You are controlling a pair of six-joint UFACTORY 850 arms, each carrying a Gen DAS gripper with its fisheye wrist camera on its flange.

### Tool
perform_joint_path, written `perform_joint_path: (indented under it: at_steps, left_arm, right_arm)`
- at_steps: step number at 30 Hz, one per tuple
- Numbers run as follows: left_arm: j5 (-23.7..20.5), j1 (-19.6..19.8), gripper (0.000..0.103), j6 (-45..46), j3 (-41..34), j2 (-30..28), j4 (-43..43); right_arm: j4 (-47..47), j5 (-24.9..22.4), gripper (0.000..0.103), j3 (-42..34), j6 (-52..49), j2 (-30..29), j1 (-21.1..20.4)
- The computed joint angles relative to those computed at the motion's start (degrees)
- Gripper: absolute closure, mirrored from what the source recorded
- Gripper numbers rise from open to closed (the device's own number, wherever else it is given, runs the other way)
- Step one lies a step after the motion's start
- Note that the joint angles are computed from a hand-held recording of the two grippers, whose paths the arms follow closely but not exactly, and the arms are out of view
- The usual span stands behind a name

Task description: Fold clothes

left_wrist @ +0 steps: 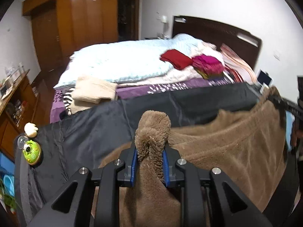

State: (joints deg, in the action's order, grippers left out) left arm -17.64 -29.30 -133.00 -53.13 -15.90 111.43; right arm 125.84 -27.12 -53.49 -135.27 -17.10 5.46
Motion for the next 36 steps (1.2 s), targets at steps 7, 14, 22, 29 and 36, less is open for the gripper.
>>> perform_joint_path:
  at_steps: [7,14,22,29,36]
  left_arm:
    - [-0.34,0.81,0.079,10.9,-6.44,-8.05,-15.0]
    - [-3.28,0.34,0.059,21.83,-9.38,-13.48,-27.13]
    - [-11.2,-0.97,0.022,26.0,-10.91,-14.72,-33.88]
    - [-18.78,-3.71,0.022,25.29,-10.63,-14.25,-32.39]
    - [-22.17,-5.72,0.022,22.3,-8.1,-11.39,-29.67]
  right_arm:
    - [6.73,7.05,0.086,-5.38,-2.05,-6.78,1.84]
    - [4.78,12.35,0.086,-9.37,0.75,-12.73,2.54]
    - [-3.51,14.35,0.039,-10.16,9.82,-13.4,2.06]
    - [10.39,13.08,0.027,-5.88,-4.29,-8.89,1.88]
    - [19.64,12.01,0.027,-1.35,-16.42,-4.09,3.65]
